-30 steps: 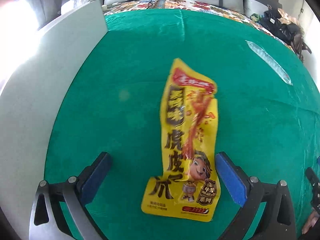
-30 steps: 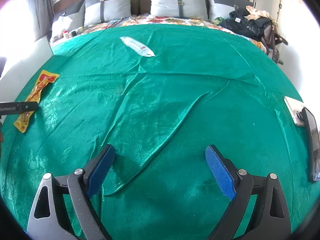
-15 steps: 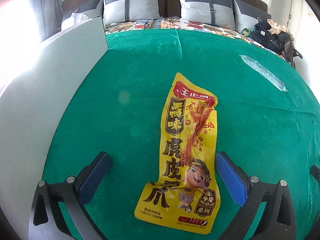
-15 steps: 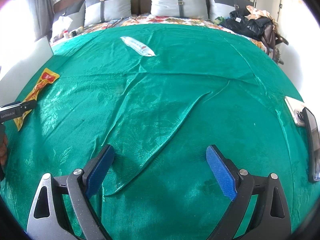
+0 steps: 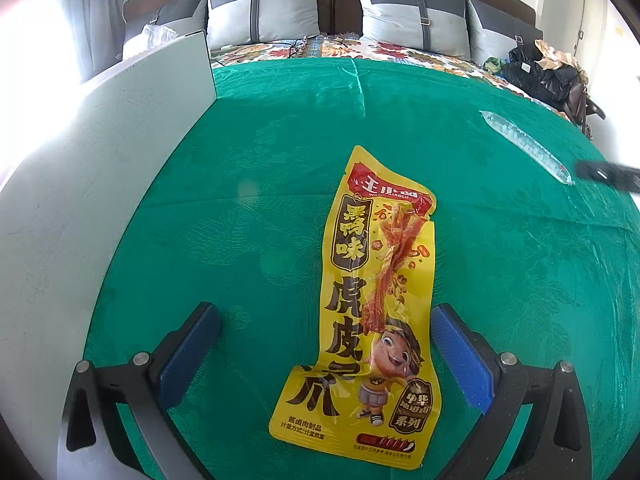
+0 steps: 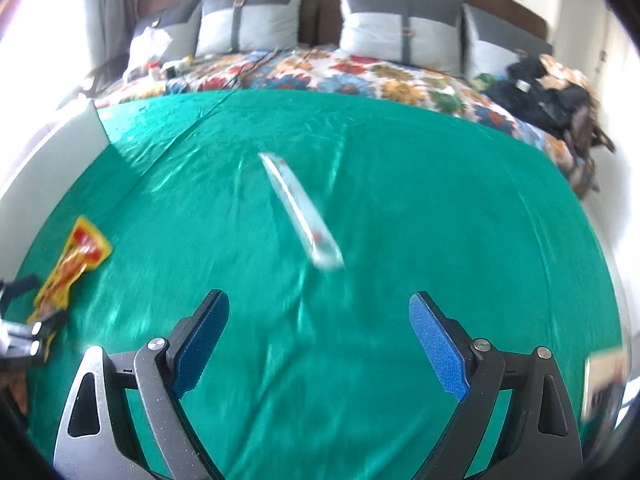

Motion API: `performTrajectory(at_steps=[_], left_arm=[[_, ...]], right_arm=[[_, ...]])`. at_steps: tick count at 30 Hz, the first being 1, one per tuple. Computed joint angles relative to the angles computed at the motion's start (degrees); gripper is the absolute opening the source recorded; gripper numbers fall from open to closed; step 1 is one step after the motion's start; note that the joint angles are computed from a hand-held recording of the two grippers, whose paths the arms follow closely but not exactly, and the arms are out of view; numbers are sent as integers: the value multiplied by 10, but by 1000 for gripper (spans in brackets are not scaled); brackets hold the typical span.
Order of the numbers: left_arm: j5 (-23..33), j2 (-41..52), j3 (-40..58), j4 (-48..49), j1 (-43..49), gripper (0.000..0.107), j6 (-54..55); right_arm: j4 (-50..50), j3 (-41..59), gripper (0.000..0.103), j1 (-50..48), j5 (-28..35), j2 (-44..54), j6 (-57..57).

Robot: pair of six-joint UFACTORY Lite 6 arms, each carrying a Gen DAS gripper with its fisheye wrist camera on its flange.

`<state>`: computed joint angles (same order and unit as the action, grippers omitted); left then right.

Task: Organize snacks
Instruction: 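Move the right tool to the clear stick pack and lay it straight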

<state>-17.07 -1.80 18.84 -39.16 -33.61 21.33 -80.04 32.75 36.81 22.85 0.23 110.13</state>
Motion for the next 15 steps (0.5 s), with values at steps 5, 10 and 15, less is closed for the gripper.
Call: performTrajectory(at_steps=[5,10,15], left_arm=[[0,0,0,2,0,103,-2],[0,-1,0,0,0,103,-1],[-2,1,0,0,-1,103,-1]], right_arm=[[124,189,89,-67,-38,193,-197],[214,188,24,-91,-92,191,-270],[346,63,19,-67,-135,73,-321]])
